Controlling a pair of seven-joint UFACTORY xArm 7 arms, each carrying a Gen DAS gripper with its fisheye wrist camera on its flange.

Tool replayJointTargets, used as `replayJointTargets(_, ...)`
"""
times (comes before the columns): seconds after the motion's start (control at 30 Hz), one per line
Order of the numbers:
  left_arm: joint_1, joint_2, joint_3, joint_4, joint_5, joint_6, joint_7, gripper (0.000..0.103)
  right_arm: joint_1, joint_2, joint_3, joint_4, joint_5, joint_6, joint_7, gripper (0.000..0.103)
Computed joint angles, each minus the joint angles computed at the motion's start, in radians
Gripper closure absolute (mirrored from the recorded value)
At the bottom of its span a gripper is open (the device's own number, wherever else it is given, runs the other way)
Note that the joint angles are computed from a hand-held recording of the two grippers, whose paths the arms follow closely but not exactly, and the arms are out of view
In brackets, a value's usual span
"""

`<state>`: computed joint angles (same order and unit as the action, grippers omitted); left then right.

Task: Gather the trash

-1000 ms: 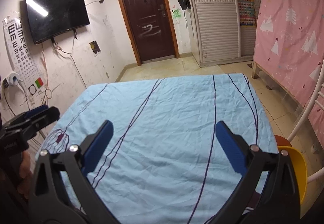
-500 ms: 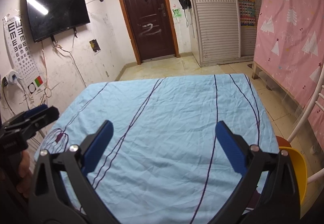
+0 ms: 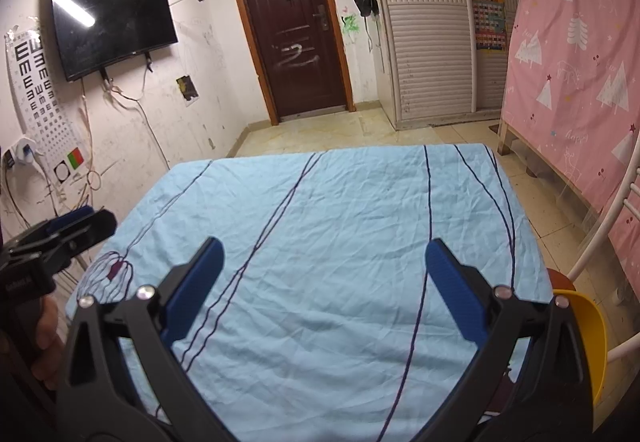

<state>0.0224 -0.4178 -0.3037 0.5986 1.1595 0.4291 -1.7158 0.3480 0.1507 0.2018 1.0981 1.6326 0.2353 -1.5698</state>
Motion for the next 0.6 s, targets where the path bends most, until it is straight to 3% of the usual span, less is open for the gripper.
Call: replayJointTargets(0.6, -0.007, 0.050, 0.030, 0.020, 0.013, -0.015, -0.006, 0.017, 0.001, 0.021, 0.002, 0.010, -0.010, -0.008, 0.004, 0.006)
